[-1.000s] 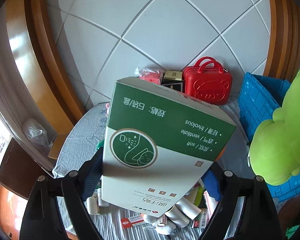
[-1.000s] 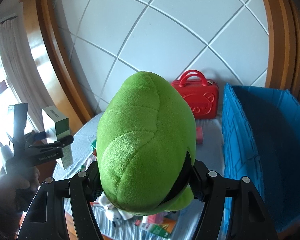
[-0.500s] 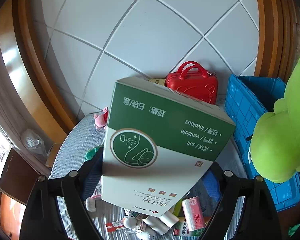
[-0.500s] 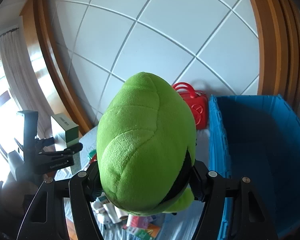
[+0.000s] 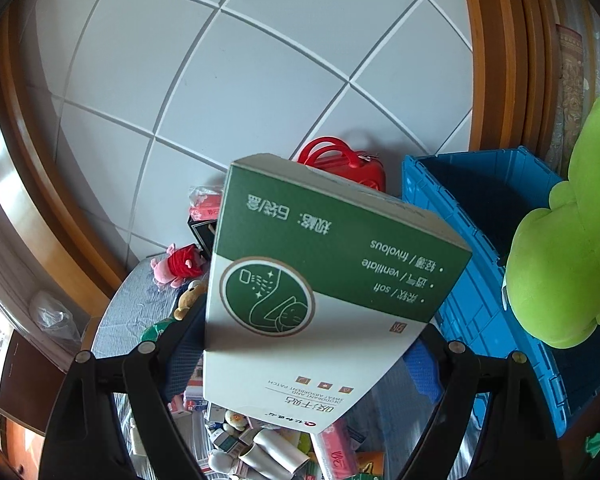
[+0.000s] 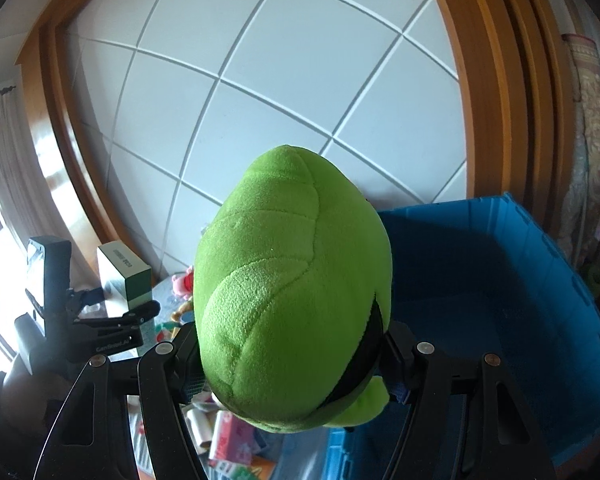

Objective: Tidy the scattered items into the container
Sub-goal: 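Carry the frog plush with the right tool while the left tool carries the box toward the crate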

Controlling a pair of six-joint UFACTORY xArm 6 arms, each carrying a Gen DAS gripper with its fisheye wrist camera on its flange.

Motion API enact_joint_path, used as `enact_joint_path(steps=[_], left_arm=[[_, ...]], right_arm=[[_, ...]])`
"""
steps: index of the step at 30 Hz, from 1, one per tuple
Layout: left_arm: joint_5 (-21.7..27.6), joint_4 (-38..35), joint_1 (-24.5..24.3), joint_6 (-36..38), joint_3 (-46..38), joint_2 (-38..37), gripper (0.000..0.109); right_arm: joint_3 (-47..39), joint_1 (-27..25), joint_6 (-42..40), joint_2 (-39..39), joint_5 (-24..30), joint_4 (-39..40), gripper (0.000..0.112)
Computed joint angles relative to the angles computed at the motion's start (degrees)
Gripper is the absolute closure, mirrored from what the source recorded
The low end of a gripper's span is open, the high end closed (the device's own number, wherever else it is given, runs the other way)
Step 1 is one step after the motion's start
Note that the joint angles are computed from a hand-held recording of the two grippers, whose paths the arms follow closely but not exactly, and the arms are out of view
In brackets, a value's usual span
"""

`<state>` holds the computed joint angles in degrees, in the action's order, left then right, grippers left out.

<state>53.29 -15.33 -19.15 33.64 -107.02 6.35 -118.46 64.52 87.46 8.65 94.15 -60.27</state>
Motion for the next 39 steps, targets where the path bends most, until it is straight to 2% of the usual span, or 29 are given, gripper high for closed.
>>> enact_joint_path(steps=[12, 19, 29, 39], left_arm=[[1.0, 1.7, -8.0, -0.6, -4.3, 2.1, 0.022], [3.6, 2.6, -13.0, -1.0, -10.9, 6.2, 0.022], [7.0, 3.5, -20.4, -1.0, -19.3, 12.1, 0.022], [9.6, 2.8, -25.7, -0.9, -25.8, 17.4, 0.022]], right_arm=[[11.6, 4.3, 7.3, -10.0, 8.6, -2.7, 0.044], [19.2, 5.3, 12.5, -15.8, 11.8, -2.0, 0.043], [28.7, 8.0, 19.9, -23.3, 17.2, 1.0, 0.043], [34.9, 10.0, 26.5, -28.7, 21.3, 5.4, 0.043]])
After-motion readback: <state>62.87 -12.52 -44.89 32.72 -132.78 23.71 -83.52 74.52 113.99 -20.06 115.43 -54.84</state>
